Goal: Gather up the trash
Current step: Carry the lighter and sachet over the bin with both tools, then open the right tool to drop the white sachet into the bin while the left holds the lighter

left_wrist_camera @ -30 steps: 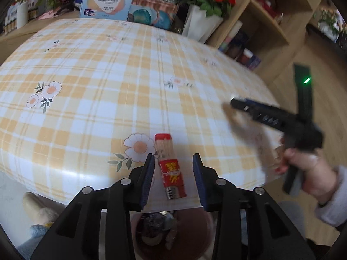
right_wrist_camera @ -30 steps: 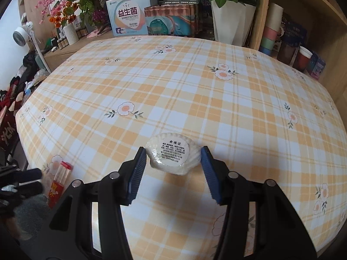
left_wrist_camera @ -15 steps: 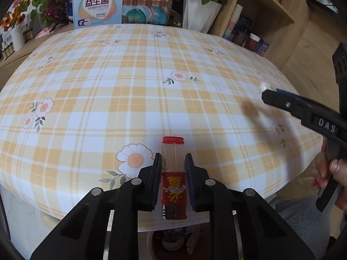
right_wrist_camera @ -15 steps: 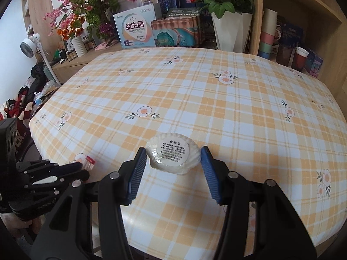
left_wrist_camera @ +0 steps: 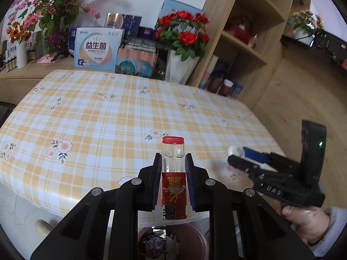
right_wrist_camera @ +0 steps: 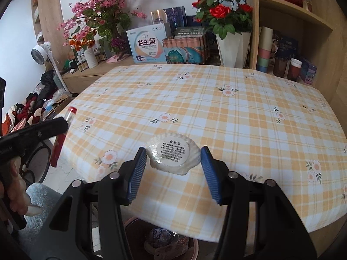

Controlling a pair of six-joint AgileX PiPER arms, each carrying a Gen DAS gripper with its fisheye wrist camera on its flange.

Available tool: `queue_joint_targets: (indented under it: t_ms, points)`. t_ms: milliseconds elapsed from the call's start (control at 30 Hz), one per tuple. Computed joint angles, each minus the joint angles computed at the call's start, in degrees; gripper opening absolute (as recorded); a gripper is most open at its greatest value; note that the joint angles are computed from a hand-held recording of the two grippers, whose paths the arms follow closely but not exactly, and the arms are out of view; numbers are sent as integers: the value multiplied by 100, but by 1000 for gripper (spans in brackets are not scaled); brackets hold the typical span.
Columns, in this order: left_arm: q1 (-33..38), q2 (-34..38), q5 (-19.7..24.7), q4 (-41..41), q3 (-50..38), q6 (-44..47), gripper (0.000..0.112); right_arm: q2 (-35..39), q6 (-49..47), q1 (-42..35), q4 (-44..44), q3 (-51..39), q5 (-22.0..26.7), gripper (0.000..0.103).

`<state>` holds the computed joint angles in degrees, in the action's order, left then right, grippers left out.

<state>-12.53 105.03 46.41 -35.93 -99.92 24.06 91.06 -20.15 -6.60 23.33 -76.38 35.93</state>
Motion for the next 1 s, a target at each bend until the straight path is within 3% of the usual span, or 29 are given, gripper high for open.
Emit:
queue_joint_targets:
  t_ms: [200, 467, 667, 800, 1000]
  points:
    - [261, -947, 125, -611, 868, 421, 22, -1117, 137, 264, -268, 917, -67, 53]
    - [582, -1844, 318, -1017, 1676, 800, 22, -2065, 694, 753, -857, 1667, 207, 55]
    - [650, -2106, 511, -1011, 1967, 835, 22, -2653, 1333, 1134, -1518, 1944, 136, 77]
    - [468, -2114, 540, -870, 2096, 790, 22, -2898, 1471, 947, -1671, 2013, 16, 90]
    - [18, -1965, 509, -490, 2237, 615, 22, -3012, 1057, -15, -1009, 2125, -86, 94]
